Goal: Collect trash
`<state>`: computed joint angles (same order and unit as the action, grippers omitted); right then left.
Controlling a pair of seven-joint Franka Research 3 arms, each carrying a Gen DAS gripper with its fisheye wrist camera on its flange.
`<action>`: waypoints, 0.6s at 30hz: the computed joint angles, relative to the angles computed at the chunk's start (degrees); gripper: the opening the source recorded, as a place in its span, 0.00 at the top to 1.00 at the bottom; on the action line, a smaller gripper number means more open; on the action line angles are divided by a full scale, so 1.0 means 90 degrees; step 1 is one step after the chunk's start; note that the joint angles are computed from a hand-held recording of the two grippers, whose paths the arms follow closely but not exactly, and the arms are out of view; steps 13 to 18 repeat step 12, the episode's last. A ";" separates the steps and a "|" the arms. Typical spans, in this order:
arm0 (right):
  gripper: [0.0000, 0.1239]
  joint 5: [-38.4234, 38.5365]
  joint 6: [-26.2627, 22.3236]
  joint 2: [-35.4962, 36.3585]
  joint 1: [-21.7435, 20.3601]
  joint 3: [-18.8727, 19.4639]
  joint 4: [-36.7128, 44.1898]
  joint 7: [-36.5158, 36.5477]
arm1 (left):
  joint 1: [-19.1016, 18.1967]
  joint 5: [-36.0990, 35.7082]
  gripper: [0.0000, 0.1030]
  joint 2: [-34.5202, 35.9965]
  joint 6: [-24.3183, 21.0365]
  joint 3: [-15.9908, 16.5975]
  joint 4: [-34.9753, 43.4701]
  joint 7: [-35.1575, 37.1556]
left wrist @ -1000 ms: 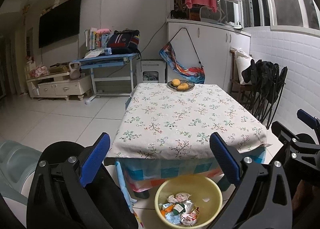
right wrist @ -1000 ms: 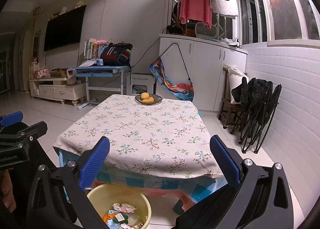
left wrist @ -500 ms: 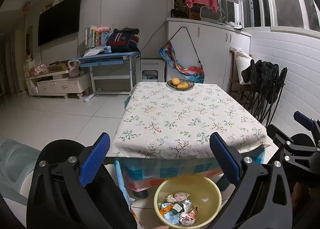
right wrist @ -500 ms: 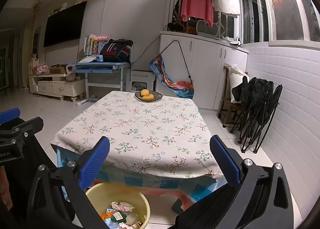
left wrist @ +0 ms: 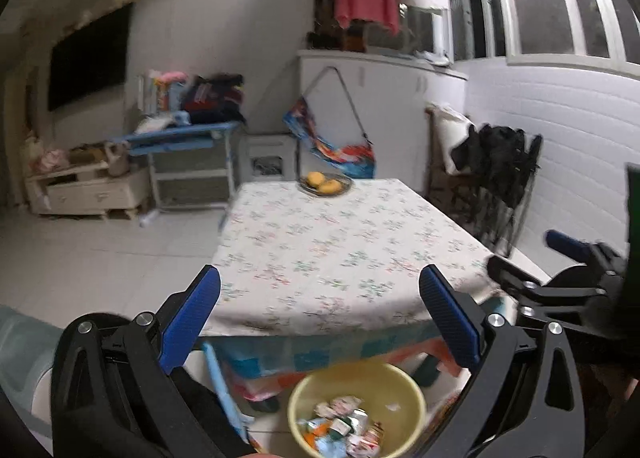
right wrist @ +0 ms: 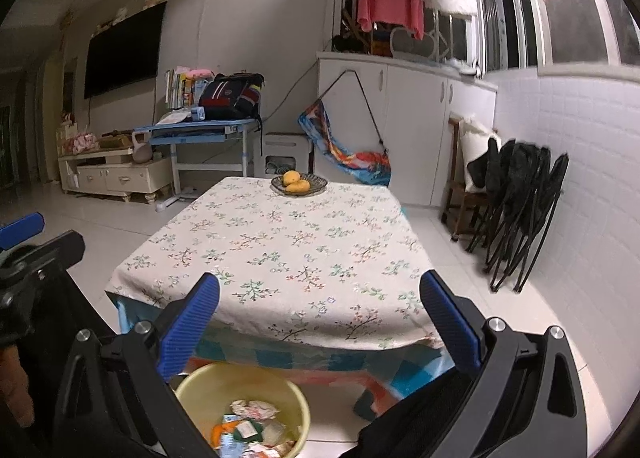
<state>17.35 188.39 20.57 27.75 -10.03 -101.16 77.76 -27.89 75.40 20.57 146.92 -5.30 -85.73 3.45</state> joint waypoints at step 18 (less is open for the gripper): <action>0.23 -0.0570 -0.2965 0.1672 -0.1257 0.1059 0.3390 0.0176 | 0.0447 -0.2968 0.07 0.0976 -0.0320 0.0009 0.1460 0.2510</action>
